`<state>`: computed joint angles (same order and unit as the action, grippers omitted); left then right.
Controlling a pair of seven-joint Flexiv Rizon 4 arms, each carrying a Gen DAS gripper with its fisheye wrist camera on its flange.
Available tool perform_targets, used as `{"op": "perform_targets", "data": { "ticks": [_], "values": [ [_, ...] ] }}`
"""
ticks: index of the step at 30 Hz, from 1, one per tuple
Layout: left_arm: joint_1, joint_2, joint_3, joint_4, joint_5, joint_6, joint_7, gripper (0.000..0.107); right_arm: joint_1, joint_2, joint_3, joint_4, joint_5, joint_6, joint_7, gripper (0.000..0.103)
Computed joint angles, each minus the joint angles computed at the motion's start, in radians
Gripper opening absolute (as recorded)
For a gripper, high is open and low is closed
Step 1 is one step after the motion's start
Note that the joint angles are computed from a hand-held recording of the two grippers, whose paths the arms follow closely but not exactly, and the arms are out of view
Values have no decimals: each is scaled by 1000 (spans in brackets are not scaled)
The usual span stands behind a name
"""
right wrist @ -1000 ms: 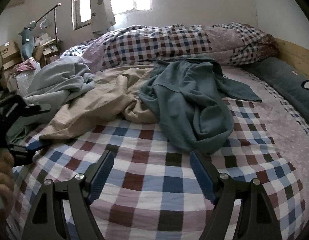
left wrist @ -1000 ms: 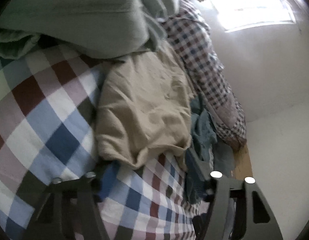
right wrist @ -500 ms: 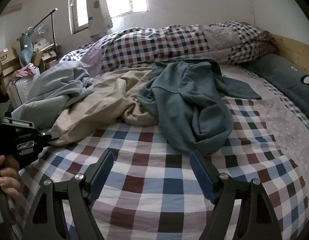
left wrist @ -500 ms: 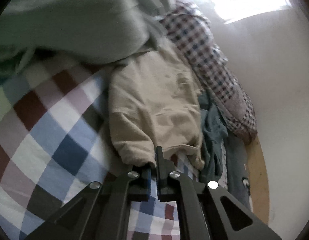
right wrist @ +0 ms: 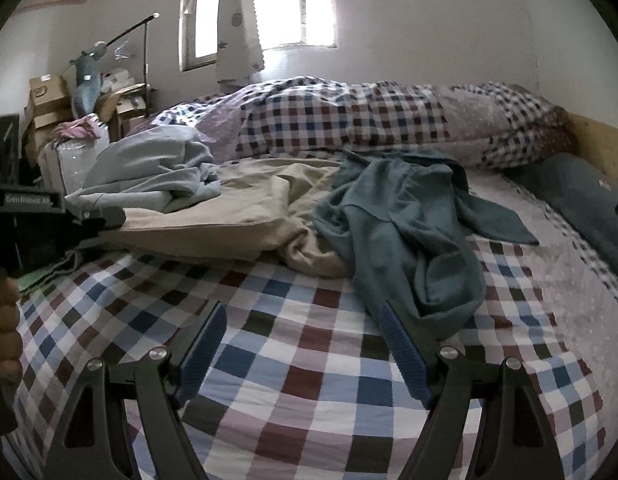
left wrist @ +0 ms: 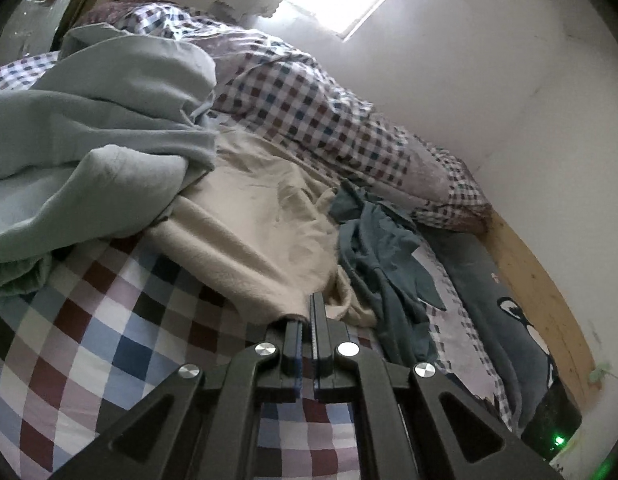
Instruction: Fold clothes
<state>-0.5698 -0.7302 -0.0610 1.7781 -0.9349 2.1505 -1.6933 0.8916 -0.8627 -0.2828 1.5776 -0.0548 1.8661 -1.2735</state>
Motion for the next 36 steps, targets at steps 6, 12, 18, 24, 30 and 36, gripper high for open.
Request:
{"op": "perform_targets", "data": {
  "ticks": [6,12,18,24,30,36],
  "values": [
    [31,25,-24,46,88,29,-55,0,22,-3,-5,6,2,46,-47,82],
    [57,34,-27,80,144,33,-127,0,63,-14,-26,-1,15,72,-148,82],
    [99,46,-42,104,223,8,-203,0,119,-56,-78,-53,15,55,-253,82],
    [119,58,-33,126,273,-10,-259,0,186,-139,-167,-165,-21,45,-392,82],
    [250,60,-115,158,465,-1,-413,0,189,-217,-188,-272,-72,17,-508,81],
    [299,64,-122,187,574,43,-531,0,184,-309,-232,-382,-73,-21,-541,71]
  ]
}}
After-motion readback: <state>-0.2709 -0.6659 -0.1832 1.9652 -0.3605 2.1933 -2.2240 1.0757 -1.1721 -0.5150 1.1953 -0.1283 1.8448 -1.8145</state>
